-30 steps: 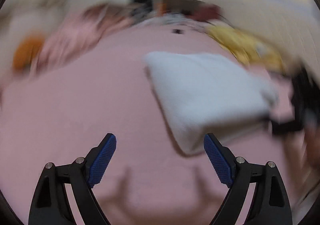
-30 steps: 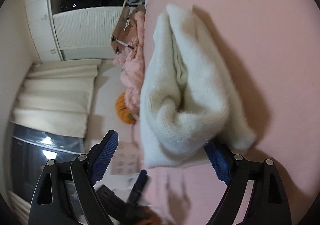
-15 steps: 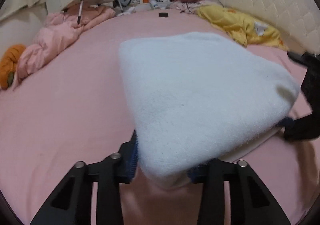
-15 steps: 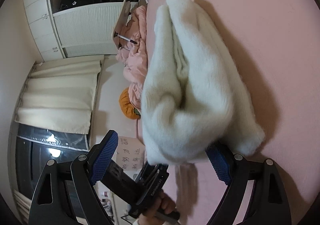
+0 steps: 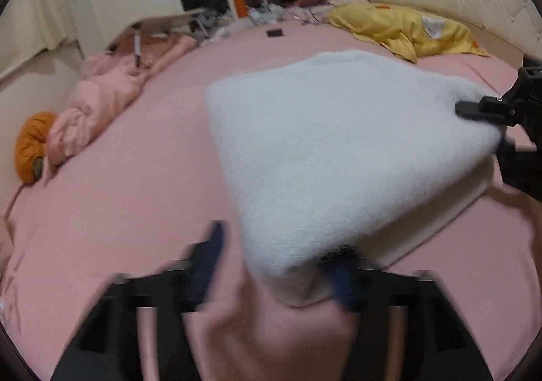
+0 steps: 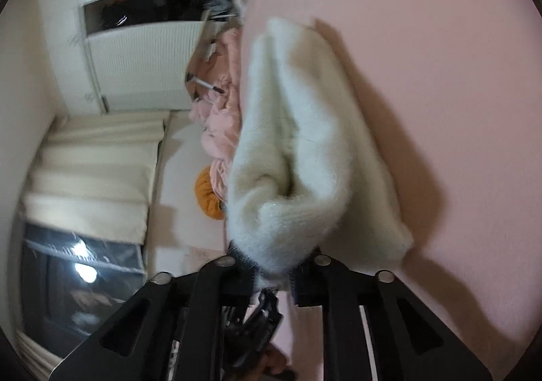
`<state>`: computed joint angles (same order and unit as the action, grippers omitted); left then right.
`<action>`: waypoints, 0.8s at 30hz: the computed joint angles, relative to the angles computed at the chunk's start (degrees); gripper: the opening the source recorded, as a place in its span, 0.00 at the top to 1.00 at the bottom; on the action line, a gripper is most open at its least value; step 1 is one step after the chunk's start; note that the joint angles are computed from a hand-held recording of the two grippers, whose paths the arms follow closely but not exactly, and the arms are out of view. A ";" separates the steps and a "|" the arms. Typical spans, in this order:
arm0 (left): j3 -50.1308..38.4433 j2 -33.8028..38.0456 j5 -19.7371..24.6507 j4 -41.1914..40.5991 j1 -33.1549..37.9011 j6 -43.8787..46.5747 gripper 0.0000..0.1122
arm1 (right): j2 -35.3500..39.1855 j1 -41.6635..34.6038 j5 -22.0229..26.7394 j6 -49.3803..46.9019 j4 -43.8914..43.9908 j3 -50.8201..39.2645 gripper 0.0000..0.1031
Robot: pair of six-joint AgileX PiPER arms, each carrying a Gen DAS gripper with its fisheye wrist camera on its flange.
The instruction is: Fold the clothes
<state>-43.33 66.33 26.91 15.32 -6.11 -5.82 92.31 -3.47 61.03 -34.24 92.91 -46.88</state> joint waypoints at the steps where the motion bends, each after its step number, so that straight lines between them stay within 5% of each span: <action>1: -0.58 0.73 0.63 -5.73 2.04 4.73 0.76 | 0.61 -0.38 0.32 0.72 -0.24 0.18 0.55; 2: -1.43 1.78 1.97 -11.46 4.21 8.94 0.76 | 0.27 -0.90 0.84 -0.86 1.24 0.95 0.57; 3: -2.57 2.74 4.06 -17.04 6.56 13.89 0.76 | -0.35 -1.46 0.97 -2.23 1.95 1.46 0.78; 4: -2.38 2.49 3.98 -20.33 7.92 18.06 0.76 | -1.63 -2.05 0.25 -1.92 0.50 1.07 0.84; 7: -1.15 1.13 2.34 -16.65 5.84 16.86 0.67 | -3.58 -3.77 1.03 -1.85 -1.65 0.66 0.85; 9: 0.21 -0.03 0.42 -14.84 5.71 16.39 0.48 | -1.85 -4.13 3.07 -0.84 -1.91 0.76 0.74; 11: -0.85 1.33 2.99 -22.20 8.75 21.09 0.73 | -1.14 -3.73 1.37 3.83 -4.90 0.44 0.57; 13: -2.04 2.31 5.92 -27.40 11.54 24.49 0.77 | -3.41 -4.09 -0.81 3.08 -6.40 0.94 0.63; 14: -1.52 1.65 5.02 -26.56 11.26 24.87 0.76 | -5.98 -3.43 -3.98 4.50 -10.41 -0.09 0.79; 16: 0.24 0.82 2.01 -20.98 9.11 22.72 0.48 | -10.10 -1.86 -8.35 6.18 -17.31 -2.22 0.79; 17: 0.34 0.86 2.03 -20.82 9.41 23.16 0.50 | -11.00 -1.03 -9.95 7.59 -19.99 -2.74 0.76; 18: -0.69 2.04 4.34 -22.96 10.00 23.77 0.75 | -11.60 0.44 -12.15 11.29 -24.96 -3.50 0.60; 20: -3.75 4.74 10.64 -31.60 14.27 29.69 0.79 | -13.51 2.18 -14.89 19.25 -33.45 -3.76 0.54; 23: -5.61 2.65 15.32 -33.06 16.48 32.34 0.53 | -20.88 0.19 -17.43 28.19 -39.25 -0.42 0.45; 24: -5.69 0.43 17.07 -32.67 17.98 33.23 0.34 | -24.50 -0.24 -18.66 32.96 -43.73 0.38 0.35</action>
